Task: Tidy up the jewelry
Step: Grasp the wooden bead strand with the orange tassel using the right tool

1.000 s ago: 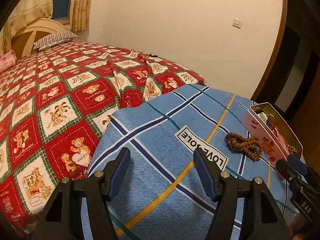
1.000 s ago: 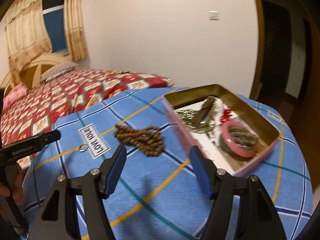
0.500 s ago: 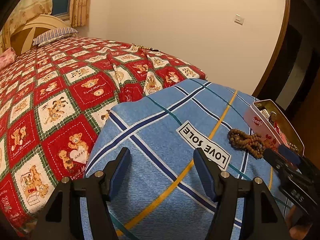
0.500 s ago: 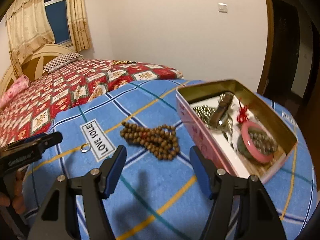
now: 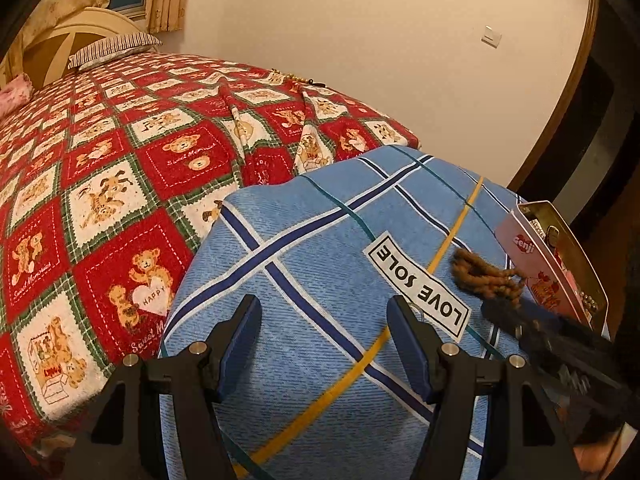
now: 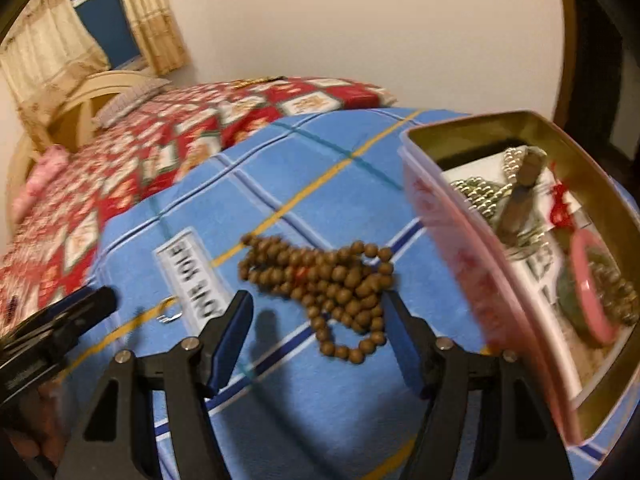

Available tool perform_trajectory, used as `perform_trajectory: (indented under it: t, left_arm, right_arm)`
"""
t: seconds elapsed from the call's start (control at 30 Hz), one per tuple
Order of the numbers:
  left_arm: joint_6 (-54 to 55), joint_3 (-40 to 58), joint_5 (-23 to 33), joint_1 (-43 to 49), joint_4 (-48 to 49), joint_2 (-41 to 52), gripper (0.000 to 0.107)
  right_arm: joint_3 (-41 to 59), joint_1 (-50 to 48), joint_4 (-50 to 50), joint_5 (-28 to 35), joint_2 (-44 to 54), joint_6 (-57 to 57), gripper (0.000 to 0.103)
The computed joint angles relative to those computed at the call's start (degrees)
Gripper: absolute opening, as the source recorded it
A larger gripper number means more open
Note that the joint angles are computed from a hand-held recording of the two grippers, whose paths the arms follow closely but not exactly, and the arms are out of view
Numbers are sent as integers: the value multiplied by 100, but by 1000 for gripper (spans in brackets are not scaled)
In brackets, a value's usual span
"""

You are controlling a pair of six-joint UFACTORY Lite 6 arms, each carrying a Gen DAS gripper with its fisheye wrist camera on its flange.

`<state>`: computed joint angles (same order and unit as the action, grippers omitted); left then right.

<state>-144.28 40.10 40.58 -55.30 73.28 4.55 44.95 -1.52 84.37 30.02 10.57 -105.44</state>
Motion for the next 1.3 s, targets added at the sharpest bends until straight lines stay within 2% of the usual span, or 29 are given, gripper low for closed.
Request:
perform_trajectory:
  t: [0.1,0.23,0.37,0.47,0.57,0.6,0.67,0.7,0.73,0.8,0.93,1.03,1.13,1.3]
  left_arm:
    - [-142,-86,-49,22,114,-60,65]
    - [-99,-83,-47,33,88,-48,65]
    - [34,-11,-14,26,-18,22,65]
    - [82,20,5,17,-61,55,65]
    - [123,49,16,13,-96,85,66]
    - [141,60,14,16,-109,100,66]
    - [258,139,20,25,-173,170,67]
    - [317,180,26,26,-208,209,68]
    - [379,214,31,22,-243,238,69]
    - [431,238,32,16,-269,256,70]
    - [598,316,24,5,-347,305,73]
    - [1247,664,69,-12,-709,584,79]
    - [1990,1128,212,-90,-1095,953,80]
    - [1942,1227,351,-359,-606,884,80]
  right_arm:
    - [-189,-292,-560,925,-79,49,70]
    - [-694,-372,-282,958,-656,-384,70]
    - [-699,-154,549,410,-900,-944,70]
    - [-189,230,807,66,-419,-930,70]
    - [309,696,494,-317,157,-624,69]
    - [496,861,82,-476,380,-236,66]
    - [478,1087,-26,-819,353,-178,59]
    - [373,1202,141,-1058,260,-404,52]
    - [226,1289,363,-1246,105,-695,40]
    - [52,1202,283,-1104,-72,-697,30]
    - [-418,697,215,-746,-447,-645,29]
    - [-890,237,147,-373,-797,-758,29]
    - [-1173,-243,-64,-87,-1065,-699,29]
    - [-966,-731,-387,396,-807,-285,29]
